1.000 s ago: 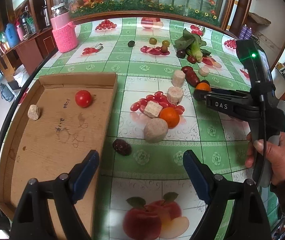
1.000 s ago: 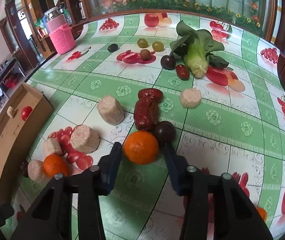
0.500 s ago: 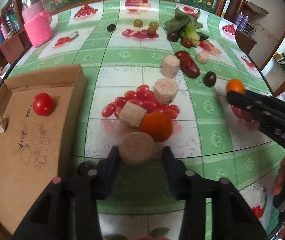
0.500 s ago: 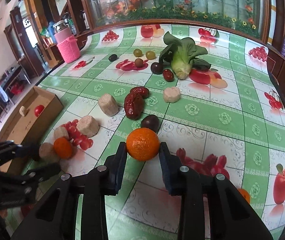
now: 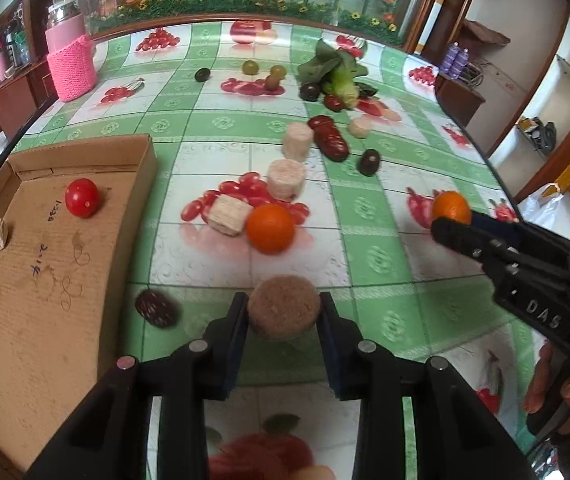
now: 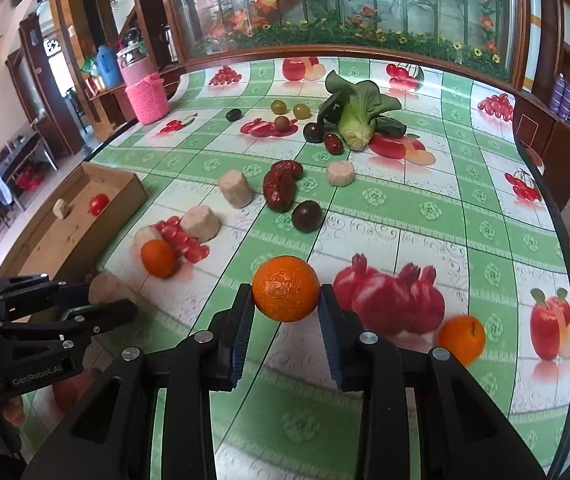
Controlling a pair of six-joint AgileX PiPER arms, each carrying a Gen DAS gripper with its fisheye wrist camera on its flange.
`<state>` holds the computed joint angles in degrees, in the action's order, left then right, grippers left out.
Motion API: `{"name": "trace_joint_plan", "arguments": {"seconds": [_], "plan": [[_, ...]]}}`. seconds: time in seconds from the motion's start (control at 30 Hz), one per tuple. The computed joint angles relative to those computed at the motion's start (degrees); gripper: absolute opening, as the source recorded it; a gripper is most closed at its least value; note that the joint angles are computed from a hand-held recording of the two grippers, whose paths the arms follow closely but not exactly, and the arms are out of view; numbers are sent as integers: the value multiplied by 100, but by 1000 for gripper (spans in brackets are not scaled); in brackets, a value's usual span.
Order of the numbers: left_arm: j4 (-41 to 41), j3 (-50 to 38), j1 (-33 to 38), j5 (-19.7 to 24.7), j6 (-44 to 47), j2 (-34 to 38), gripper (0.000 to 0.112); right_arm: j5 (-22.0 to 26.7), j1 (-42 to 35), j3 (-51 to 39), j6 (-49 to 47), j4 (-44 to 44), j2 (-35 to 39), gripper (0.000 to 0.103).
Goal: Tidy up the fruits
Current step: 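Grasp an orange with the right gripper while the left grasps another rice cake, then carry the orange and rice cake into the tray and release both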
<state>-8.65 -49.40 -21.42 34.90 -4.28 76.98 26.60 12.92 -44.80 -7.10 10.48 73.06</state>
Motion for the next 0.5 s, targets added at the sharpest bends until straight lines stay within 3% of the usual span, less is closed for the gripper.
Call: {"name": "trace_joint_plan", "arguments": {"seconds": [0.27, 0.5], "plan": [[-634, 267, 251, 235, 528, -815, 37, 407, 846, 431, 1803, -1401, -809, 32], [-1286, 415, 1301, 695, 1488, -1354, 37, 623, 1825, 347, 3329, -2394, -856, 32]]}}
